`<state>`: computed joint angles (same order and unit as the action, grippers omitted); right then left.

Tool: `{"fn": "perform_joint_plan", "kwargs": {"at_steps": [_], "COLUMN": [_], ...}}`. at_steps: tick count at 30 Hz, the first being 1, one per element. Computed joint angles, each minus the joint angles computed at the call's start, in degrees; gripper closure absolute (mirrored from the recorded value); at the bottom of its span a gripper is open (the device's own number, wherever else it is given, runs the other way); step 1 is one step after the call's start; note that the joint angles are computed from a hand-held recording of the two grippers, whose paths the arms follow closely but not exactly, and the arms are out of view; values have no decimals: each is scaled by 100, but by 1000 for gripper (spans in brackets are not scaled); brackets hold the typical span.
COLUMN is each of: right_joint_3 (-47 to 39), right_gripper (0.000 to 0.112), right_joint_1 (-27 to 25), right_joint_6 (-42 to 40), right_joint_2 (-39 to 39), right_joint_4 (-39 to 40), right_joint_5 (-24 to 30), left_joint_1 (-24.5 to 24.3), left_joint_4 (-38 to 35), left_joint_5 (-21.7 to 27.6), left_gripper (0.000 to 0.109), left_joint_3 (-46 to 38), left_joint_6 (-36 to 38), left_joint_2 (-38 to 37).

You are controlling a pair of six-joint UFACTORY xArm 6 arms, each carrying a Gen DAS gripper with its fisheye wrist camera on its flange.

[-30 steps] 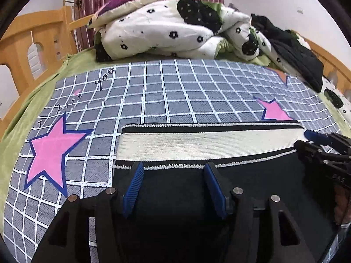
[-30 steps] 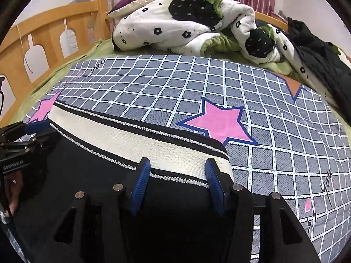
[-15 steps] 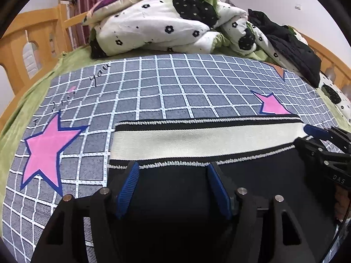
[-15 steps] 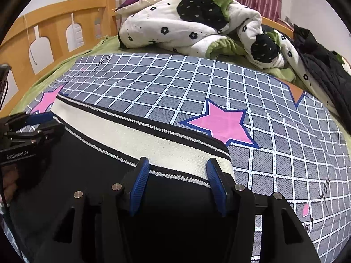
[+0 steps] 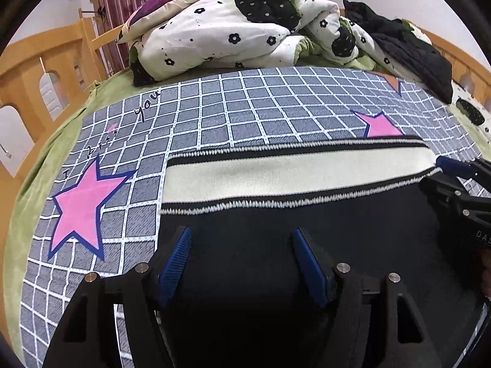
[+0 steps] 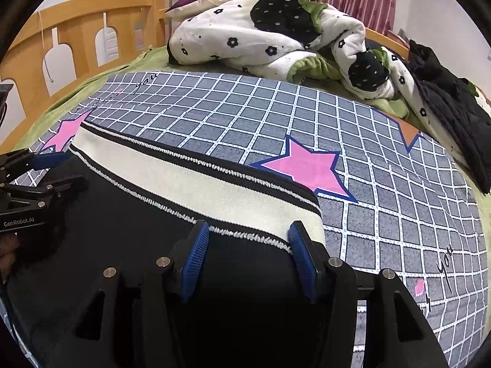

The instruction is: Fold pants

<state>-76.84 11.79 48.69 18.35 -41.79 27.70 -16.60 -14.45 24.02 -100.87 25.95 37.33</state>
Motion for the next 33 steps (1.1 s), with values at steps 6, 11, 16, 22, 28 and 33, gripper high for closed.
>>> {"fn": "perform_joint_plan", "kwargs": {"at_steps": [6, 11, 16, 22, 28, 33], "right_joint_3": [268, 705, 1293, 2085, 2335, 2734], "right_gripper": [58, 58, 58, 58, 58, 58], "right_joint_1": [132, 252, 357, 692, 958, 843], "right_joint_6": [105, 61, 316, 766, 926, 867], "right_joint_2": [-291, -707, -1238, -1885, -2072, -2409], "right_joint_4": [59, 366, 549, 658, 319, 508], "right_joint_5": [241, 279, 218, 100, 296, 226], "left_joint_1": [80, -19, -185, -463, -381, -28], "left_joint_4": [-324, -22, -564, -1192, -1978, -2600], "left_joint_5": [323, -31, -162, -1012, -1660, -1285], "left_gripper": [42, 42, 42, 42, 37, 34], "left_joint_3": [272, 1150, 2033, 3480, 4277, 4362], "left_joint_6": [21, 101, 941, 1786, 2350, 2969], "left_joint_2": [-255, -799, -1452, -2360, -2893, -3008]}}
